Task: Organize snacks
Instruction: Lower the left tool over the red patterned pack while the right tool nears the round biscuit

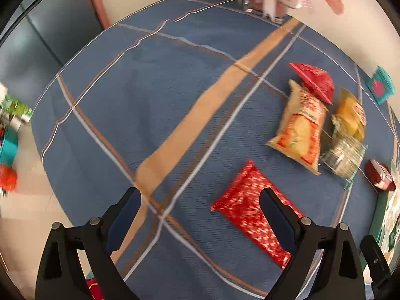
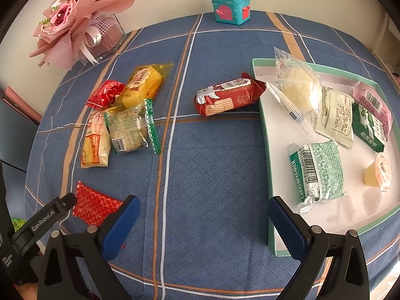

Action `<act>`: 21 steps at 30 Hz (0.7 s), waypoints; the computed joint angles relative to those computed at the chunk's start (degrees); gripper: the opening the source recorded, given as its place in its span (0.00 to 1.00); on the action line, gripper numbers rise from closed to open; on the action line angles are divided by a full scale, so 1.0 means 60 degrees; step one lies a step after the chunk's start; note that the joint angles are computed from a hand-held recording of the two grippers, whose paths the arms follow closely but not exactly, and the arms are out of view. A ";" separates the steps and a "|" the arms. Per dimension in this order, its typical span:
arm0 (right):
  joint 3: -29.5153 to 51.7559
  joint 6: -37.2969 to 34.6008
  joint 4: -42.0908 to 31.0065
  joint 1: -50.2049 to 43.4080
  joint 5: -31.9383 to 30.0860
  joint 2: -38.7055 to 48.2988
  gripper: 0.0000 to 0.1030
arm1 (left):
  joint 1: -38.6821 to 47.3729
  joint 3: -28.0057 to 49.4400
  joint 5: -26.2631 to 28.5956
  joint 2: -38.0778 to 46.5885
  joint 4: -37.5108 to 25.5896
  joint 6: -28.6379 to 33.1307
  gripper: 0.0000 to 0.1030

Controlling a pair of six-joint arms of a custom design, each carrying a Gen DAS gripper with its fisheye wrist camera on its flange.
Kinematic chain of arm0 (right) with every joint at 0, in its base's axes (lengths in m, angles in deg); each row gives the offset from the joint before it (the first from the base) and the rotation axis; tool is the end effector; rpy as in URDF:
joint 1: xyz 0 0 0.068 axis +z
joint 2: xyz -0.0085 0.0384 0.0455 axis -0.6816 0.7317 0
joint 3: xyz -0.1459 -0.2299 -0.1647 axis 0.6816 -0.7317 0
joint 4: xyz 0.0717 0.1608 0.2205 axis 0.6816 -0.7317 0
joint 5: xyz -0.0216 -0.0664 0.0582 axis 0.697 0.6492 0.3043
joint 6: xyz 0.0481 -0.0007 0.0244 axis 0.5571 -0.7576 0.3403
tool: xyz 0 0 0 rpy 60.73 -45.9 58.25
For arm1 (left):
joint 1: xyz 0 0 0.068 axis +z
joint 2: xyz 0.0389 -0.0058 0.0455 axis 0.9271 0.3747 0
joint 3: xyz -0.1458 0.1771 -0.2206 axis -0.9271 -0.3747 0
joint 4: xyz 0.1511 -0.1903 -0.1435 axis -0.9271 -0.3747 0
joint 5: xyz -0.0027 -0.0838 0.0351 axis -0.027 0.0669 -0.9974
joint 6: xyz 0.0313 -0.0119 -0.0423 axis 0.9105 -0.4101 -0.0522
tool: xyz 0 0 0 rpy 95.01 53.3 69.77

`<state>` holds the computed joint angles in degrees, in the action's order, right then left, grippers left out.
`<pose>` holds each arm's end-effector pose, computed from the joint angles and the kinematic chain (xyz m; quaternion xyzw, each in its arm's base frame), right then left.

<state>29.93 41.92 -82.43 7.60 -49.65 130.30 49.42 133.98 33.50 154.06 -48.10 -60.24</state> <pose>0.1871 0.2088 0.1179 0.2101 0.9547 0.0334 0.2079 0.3081 -0.0970 0.0890 -0.0817 0.9809 0.0222 0.1750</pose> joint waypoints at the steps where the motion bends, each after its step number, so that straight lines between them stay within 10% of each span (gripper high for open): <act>1: 0.0010 -0.0002 -0.0012 0.0006 -0.0001 0.0008 1.00 | 0.0074 -0.0044 0.0057 0.0040 0.0047 -0.0023 0.93; 21: -0.0008 -0.0294 0.0066 -0.0107 -0.0117 0.0075 1.00 | 0.1533 -0.0789 0.1328 0.0414 0.0606 0.0326 0.93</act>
